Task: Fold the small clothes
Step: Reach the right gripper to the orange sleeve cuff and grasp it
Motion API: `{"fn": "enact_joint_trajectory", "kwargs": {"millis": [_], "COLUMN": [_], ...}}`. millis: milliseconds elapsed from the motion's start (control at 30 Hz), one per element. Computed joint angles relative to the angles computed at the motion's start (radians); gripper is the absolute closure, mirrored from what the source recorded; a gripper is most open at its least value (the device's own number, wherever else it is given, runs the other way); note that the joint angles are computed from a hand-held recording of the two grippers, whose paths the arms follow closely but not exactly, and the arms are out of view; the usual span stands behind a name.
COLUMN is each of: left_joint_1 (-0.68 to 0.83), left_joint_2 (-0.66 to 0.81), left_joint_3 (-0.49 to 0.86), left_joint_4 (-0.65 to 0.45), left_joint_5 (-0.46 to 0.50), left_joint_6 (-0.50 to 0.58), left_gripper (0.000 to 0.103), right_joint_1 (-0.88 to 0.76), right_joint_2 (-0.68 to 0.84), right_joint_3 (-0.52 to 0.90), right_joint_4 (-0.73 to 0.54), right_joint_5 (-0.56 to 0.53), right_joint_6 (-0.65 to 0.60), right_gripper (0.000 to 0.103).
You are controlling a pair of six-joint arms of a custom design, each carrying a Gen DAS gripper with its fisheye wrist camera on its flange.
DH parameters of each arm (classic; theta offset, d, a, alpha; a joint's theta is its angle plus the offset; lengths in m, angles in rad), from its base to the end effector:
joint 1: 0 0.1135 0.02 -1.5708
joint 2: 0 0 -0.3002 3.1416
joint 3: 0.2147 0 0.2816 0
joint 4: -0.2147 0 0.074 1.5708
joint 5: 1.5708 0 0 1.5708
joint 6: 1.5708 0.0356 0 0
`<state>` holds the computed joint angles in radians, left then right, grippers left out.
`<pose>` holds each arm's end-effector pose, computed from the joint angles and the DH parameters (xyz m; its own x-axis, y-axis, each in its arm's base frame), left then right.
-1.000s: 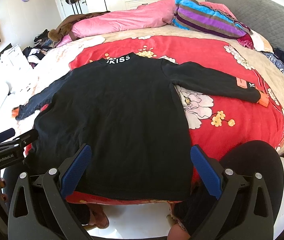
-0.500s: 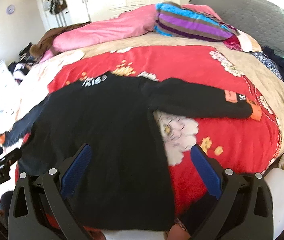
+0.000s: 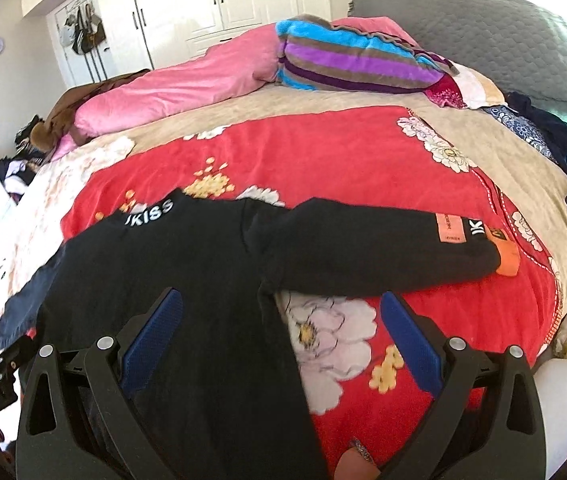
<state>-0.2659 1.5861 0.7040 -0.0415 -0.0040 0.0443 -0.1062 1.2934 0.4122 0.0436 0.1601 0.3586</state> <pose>0.3009 -0.0818 0.1519 -0.7574 0.2522 -0.6022 0.2943 0.9552 0.0299 0.2303 -0.0303 0.1470 -0.6179 0.4143 -0.6683 0.4567 0.8810 0.1240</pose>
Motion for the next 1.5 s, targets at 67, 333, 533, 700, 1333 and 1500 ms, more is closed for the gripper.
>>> {"fn": "enact_joint_trajectory", "kwargs": {"millis": [67,333,533,700,1333,1500], "left_joint_1": [-0.017,-0.079,-0.112,-0.125,-0.109,-0.078], "left_joint_2": [0.029,0.130,0.204,0.273,0.534,0.576], "left_joint_3": [0.025,0.110,0.176,0.235,0.359,0.378], "left_joint_4": [0.004,0.025,0.039,0.040,0.120,0.120], "left_joint_5": [-0.006,-0.033,-0.042,-0.036,-0.048,-0.057], "left_joint_6": [-0.007,-0.028,-0.046,-0.064,-0.002,0.017], "left_gripper": [0.009,0.009,0.009,0.009,0.009,0.009], "right_joint_1": [-0.023,-0.099,-0.184,-0.259,-0.639,-0.676], "right_joint_2": [0.041,0.193,0.298,0.363,0.617,0.639], "right_joint_3": [0.013,0.069,0.120,0.154,0.288,0.297], "right_joint_4": [0.031,0.111,0.153,0.174,0.194,0.193], "right_joint_5": [-0.003,-0.025,-0.041,-0.056,-0.013,-0.004], "right_joint_6": [-0.012,-0.033,-0.044,-0.052,-0.042,-0.004], "right_gripper": [0.004,0.004,0.004,0.004,0.004,0.004]}}
